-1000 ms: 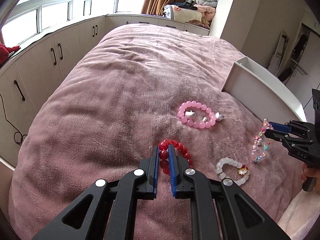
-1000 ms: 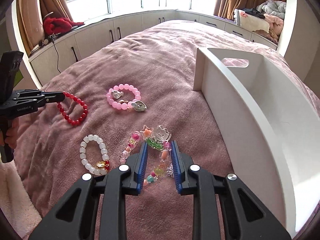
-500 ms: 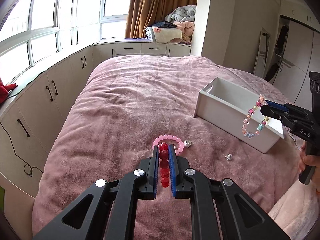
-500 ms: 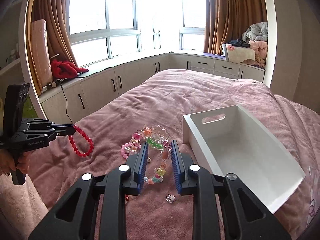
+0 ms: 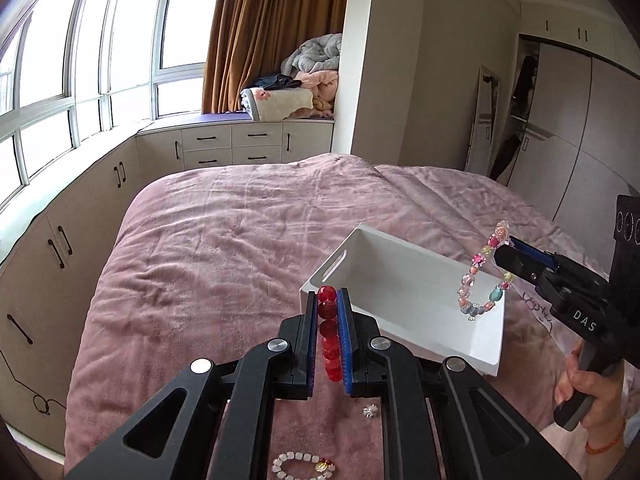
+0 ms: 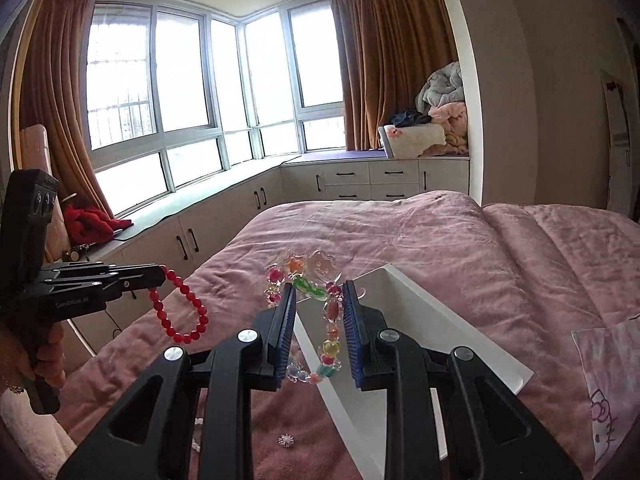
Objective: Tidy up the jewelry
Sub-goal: 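Lift both held bracelets and carry them over the white box, then open both grippers to drop the bracelets into the white box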
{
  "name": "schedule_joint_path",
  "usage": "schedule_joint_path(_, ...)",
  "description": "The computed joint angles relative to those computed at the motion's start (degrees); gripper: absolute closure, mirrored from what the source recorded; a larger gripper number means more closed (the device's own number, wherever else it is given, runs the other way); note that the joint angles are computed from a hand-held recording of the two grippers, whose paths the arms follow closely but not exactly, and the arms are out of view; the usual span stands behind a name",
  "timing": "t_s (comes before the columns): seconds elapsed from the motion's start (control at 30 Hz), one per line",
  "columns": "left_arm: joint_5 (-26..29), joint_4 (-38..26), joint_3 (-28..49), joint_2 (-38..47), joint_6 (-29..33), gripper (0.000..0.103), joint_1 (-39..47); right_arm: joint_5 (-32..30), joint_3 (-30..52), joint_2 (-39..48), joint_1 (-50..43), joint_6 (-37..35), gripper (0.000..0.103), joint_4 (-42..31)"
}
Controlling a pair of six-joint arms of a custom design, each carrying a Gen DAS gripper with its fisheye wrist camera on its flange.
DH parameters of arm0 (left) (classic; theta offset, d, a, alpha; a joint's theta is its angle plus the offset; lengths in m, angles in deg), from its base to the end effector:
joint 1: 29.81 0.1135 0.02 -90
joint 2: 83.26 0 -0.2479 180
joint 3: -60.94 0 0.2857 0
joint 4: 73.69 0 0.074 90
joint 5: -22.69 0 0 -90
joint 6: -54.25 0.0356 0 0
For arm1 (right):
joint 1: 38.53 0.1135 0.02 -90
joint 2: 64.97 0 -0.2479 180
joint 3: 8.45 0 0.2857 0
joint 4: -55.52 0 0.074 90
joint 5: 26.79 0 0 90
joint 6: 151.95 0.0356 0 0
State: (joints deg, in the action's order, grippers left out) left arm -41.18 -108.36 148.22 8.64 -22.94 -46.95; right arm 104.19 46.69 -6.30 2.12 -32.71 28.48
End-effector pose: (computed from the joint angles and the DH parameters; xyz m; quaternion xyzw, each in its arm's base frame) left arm 0.3728 -0.1314 0.2712 0.3210 0.8254 -0.2199 0.4091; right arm 0.2148 0.1537 0.2564 0.0918 0.8268 0.0168 0.5547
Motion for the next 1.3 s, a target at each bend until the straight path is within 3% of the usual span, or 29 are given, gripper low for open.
schedule_joint_path(0.3,-7.0,-2.2,15.4,11.9,-5.5,0.088,-10.5,-3.0,-3.3,-4.7,-7.2,0.6,0.079,-2.6)
schedule_joint_path(0.77,-14.1,-7.2,33.0,31.9,-10.5,0.088,-17.8,-12.2,-5.1,3.1,-17.2,1.5,0.079,-2.0)
schedule_joint_path(1.2,-26.3,-20.0,55.9,49.8,-3.9,0.088,-21.3,-13.8,-1.7,13.6,-18.8,-1.3,0.078,-0.7)
schedule_joint_path(1.3,-27.1,-20.4,56.8,51.1,-3.7,0.088,-21.7,-14.1,-1.7,14.2,-18.9,-1.1,0.078,-0.5)
